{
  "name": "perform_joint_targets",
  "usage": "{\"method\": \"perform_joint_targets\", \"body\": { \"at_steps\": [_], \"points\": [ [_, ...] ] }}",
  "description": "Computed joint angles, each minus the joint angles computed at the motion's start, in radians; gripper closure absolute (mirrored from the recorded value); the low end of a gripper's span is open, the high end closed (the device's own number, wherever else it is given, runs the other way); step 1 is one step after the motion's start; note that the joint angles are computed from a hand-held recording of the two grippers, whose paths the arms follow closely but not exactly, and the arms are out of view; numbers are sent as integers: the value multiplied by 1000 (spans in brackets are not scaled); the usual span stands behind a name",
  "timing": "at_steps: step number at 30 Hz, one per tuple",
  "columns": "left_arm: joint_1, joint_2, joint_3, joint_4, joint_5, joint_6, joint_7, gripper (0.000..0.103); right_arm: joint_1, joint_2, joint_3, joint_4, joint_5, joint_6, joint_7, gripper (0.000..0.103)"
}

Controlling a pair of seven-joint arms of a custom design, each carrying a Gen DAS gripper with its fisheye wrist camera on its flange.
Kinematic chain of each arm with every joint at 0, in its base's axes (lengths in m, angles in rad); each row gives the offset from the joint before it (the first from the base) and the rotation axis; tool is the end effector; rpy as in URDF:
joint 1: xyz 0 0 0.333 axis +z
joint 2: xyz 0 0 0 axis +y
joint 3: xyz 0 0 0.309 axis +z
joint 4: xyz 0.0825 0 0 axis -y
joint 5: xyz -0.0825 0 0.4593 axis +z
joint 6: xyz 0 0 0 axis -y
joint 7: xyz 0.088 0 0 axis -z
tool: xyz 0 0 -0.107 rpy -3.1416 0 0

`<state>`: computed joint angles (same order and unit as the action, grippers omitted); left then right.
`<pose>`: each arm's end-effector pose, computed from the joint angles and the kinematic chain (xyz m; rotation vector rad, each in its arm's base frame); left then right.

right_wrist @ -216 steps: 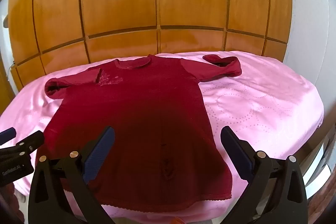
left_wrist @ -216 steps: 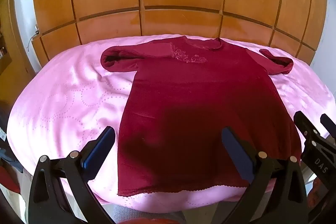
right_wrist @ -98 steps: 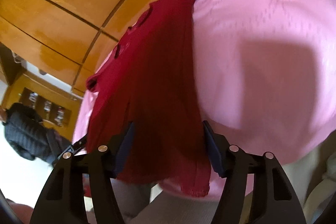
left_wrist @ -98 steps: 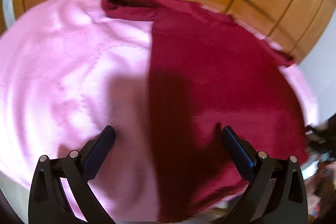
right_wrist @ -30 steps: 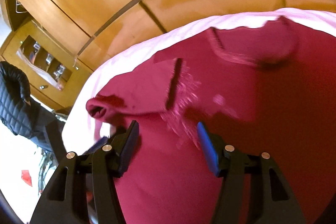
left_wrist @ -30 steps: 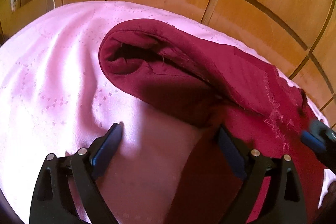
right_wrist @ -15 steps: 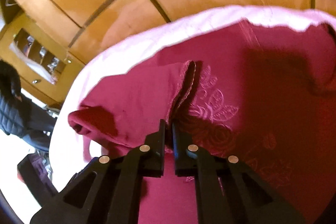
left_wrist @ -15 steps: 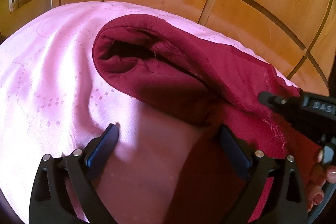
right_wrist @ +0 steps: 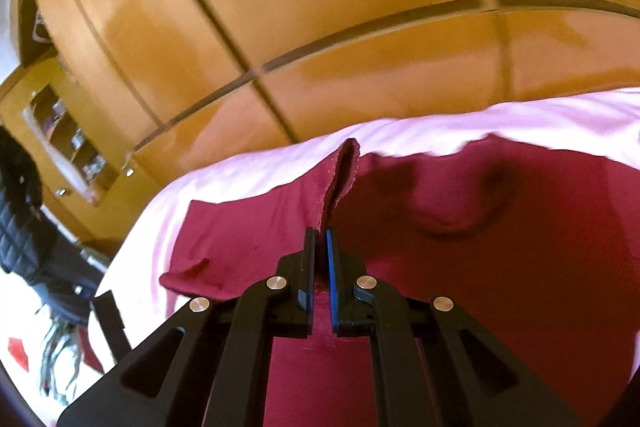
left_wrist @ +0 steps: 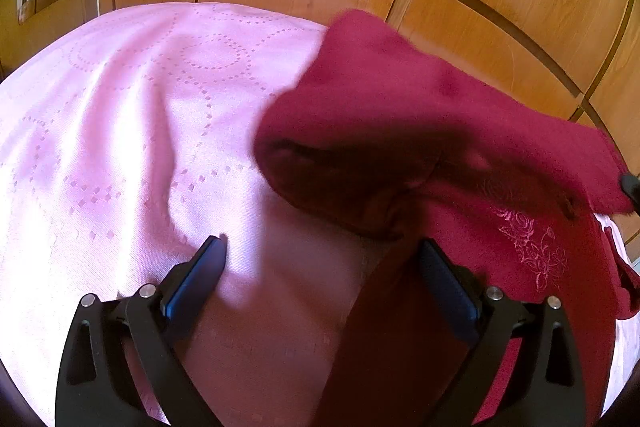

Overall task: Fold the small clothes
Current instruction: 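Grasp the side edge with the right tool and fold it toward the center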

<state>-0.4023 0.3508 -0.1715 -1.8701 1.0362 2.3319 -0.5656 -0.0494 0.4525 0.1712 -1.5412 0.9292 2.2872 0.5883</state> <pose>0.6014 -0.3656 0.2950 -2.3724 0.8582 -0.6449 0.7749 0.0951 0.3987 -1.9607 1.1144 0.0566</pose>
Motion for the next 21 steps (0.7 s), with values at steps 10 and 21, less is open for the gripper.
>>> {"method": "perform_joint_targets", "body": {
  "at_steps": [10, 21],
  "points": [
    [9, 7, -5, 14, -34, 0, 42, 4, -32, 56, -24, -1, -76, 124, 43, 98],
    [25, 15, -5, 45, -110, -32, 88, 5, -35, 111, -7, 24, -200, 271, 133, 98]
  ]
}}
